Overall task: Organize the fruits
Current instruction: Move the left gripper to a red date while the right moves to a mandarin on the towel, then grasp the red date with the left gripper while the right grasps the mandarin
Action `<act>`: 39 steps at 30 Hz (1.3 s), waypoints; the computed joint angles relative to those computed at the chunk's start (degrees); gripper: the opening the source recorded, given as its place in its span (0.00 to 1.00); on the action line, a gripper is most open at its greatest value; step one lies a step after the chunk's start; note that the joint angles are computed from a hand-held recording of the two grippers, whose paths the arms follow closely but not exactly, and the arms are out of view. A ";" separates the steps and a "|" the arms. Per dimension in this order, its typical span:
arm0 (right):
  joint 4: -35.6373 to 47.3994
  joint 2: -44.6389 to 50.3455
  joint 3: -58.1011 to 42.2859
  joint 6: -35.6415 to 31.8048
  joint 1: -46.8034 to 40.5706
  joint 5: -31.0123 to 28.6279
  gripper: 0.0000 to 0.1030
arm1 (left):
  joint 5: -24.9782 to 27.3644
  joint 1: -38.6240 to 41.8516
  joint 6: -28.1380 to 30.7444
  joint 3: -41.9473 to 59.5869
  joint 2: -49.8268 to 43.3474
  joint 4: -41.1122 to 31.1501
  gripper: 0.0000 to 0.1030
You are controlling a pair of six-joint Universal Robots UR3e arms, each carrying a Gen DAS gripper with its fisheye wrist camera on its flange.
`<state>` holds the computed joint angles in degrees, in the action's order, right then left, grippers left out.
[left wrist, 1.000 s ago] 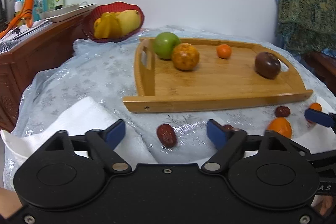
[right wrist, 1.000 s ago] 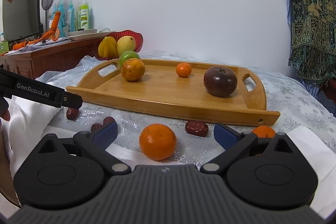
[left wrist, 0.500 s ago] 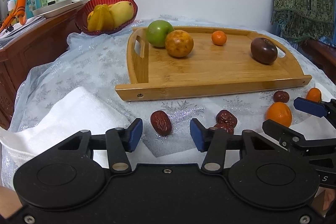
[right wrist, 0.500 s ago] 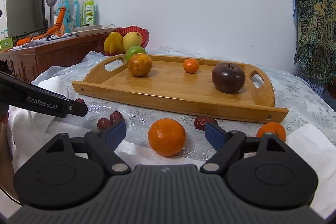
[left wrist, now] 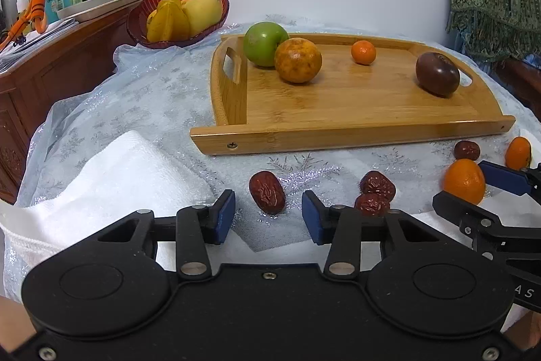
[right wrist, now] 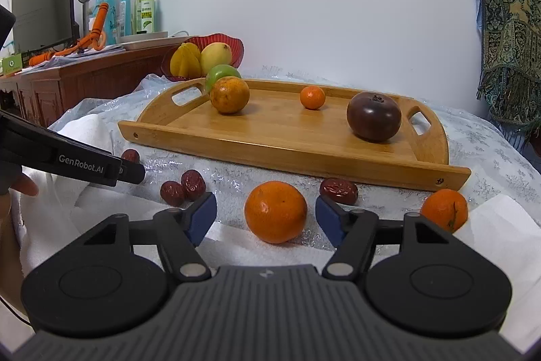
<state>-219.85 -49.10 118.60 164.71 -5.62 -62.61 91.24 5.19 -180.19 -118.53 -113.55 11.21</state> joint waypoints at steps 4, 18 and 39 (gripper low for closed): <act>0.32 0.03 -0.20 0.11 0.21 -0.23 0.68 | 0.43 -0.12 -0.18 0.47 -0.44 -0.10 0.36; 0.61 0.22 -0.47 -0.38 0.44 -0.65 0.55 | -0.01 0.55 -0.47 1.04 -0.59 -0.93 0.21; 0.13 0.64 -0.97 -0.06 0.82 -1.70 0.44 | 0.62 0.34 -1.41 1.26 -2.21 2.52 0.20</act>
<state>-219.72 -48.45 117.62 164.65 -4.80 -64.32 91.87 5.53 -181.60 -117.27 -115.75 13.73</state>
